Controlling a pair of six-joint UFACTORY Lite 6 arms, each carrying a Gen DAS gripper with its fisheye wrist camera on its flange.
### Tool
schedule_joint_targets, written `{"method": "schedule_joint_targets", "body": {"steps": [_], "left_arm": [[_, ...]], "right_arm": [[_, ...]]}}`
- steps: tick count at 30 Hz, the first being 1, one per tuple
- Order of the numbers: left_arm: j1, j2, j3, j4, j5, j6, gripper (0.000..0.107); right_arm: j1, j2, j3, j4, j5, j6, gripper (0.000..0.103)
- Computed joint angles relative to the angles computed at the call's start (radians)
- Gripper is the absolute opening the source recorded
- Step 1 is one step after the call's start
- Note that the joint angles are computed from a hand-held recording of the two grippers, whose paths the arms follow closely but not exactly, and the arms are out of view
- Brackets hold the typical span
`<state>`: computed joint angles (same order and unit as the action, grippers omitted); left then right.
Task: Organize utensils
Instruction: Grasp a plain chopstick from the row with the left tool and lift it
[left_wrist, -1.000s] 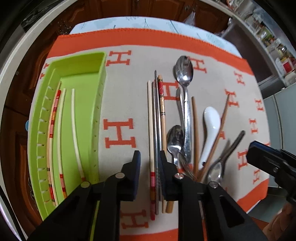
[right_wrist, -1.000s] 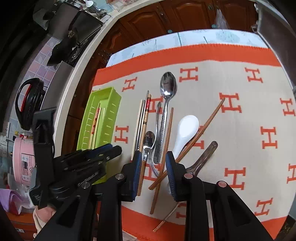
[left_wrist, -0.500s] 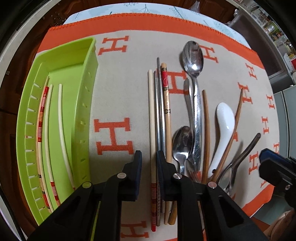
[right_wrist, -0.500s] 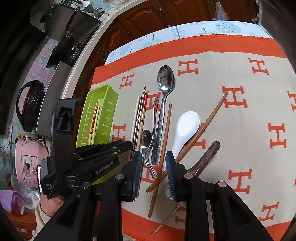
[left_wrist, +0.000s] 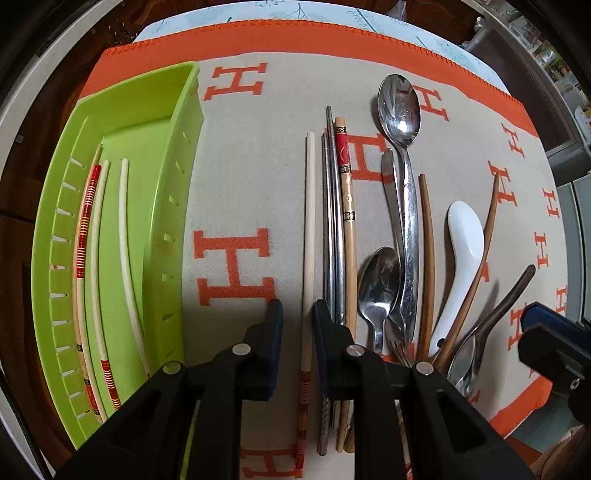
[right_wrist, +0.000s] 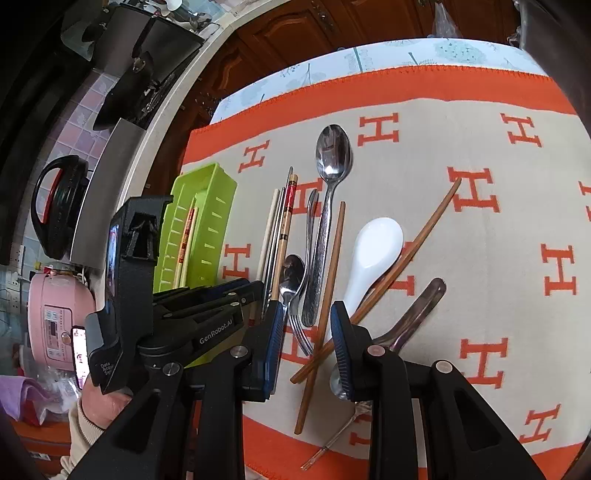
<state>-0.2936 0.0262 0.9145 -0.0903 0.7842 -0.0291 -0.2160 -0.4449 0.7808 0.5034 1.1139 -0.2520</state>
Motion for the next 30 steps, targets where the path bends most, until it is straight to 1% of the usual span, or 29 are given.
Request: {"method": "schedule_joint_targets", "body": {"steps": [3,4,5,8,10,12,16,19,23,29,30], "left_arm": [[-0.034,-0.010,-0.013,0.026,-0.020,-0.037,0.016],[-0.040,-0.017,-0.022,0.031,-0.025,-0.041,0.015],[-0.050,-0.025,-0.025,0.034,-0.024,-0.054,0.005],[-0.015,-0.041,-0.034,-0.048,-0.004,-0.005,0.003],[0.018,-0.062,-0.046,-0.096,0.015,0.038,0.003],[0.035,-0.120,-0.067,-0.115,0.039,0.060,0.003],[0.103,-0.274,-0.082,-0.170,0.141,0.145,0.003],[0.214,-0.383,-0.067,-0.193,0.238,0.231,0.003],[0.412,-0.414,0.000,-0.216,0.337,0.361,0.003],[0.652,-0.367,0.076,-0.245,0.387,0.535,0.003],[0.679,-0.364,0.082,-0.246,0.390,0.555,0.003]], "right_arm": [[0.026,-0.001,-0.022,-0.003,-0.019,0.016,0.027],[0.027,-0.001,-0.027,-0.002,-0.021,0.015,0.027],[0.029,-0.001,-0.033,-0.002,-0.024,0.014,0.027],[0.058,0.001,-0.042,-0.007,-0.039,0.035,0.027],[0.071,0.005,-0.043,-0.012,-0.045,0.044,0.027],[0.095,0.010,-0.040,-0.017,-0.055,0.062,0.027],[0.134,0.026,-0.024,-0.023,-0.066,0.091,0.027],[0.178,0.057,-0.003,-0.017,-0.084,0.118,0.027],[0.248,0.128,0.029,0.006,-0.120,0.159,0.027],[0.401,0.309,0.109,0.009,-0.228,0.260,0.026],[0.416,0.334,0.120,0.011,-0.241,0.268,0.025]]}}
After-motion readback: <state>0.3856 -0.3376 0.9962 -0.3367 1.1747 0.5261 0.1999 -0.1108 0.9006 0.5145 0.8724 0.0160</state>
